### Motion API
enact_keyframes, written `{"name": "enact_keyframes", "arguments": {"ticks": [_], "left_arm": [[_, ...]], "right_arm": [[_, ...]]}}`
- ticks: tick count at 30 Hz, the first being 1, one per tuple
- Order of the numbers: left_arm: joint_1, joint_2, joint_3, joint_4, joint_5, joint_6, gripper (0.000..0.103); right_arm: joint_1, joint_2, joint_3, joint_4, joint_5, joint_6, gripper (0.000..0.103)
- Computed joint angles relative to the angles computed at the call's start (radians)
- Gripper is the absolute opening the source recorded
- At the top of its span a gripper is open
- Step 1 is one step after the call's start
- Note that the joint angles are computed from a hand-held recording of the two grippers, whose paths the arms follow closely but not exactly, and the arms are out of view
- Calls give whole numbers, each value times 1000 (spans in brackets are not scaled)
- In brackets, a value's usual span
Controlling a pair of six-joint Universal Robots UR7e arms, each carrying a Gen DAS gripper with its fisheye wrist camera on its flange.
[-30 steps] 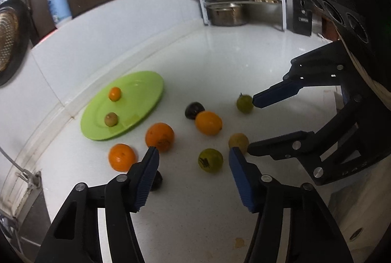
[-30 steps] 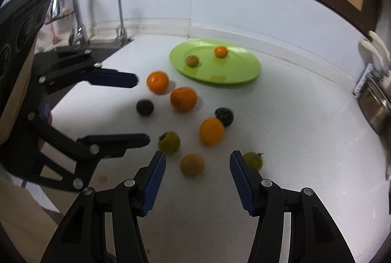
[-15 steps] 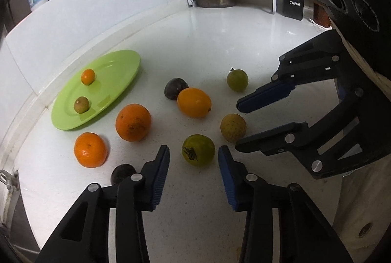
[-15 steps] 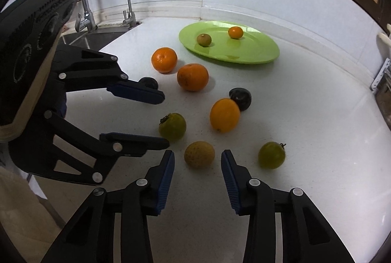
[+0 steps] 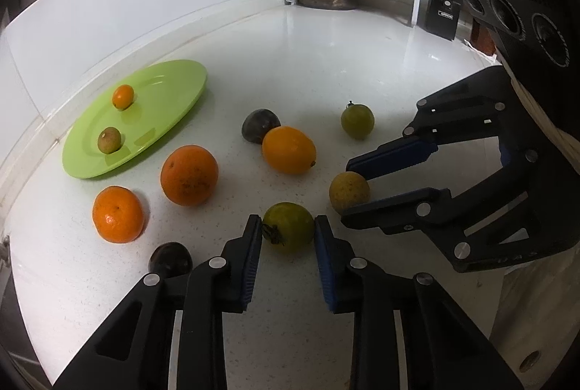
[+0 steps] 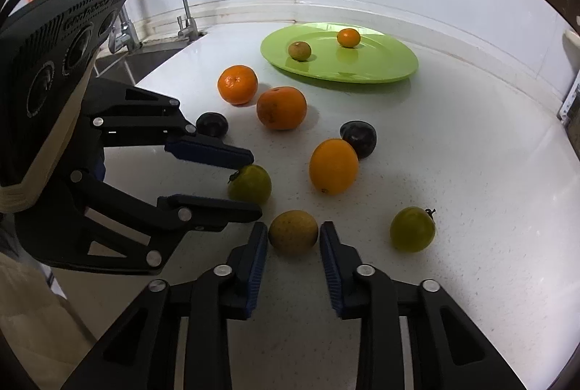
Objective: Organize fruits
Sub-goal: 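Grasp the green lime with the left tool while the right tool grasps a brown kiwi, then carry the lime and kiwi onto the green plate and release both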
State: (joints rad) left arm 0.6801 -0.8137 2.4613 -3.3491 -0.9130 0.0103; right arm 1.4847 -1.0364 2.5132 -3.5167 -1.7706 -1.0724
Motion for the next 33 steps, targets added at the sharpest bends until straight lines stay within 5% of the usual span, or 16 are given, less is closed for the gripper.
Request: {"name": "enact_keyframes", "arguments": {"ticks": [15, 33], "left_arm": [[-77, -67, 43, 13, 79, -189, 29], [-154, -135, 56, 73, 273, -412, 29]], "right_arm": [[10, -48, 14, -11, 60, 73, 30], [65, -89, -21, 8, 154, 156, 30]]}}
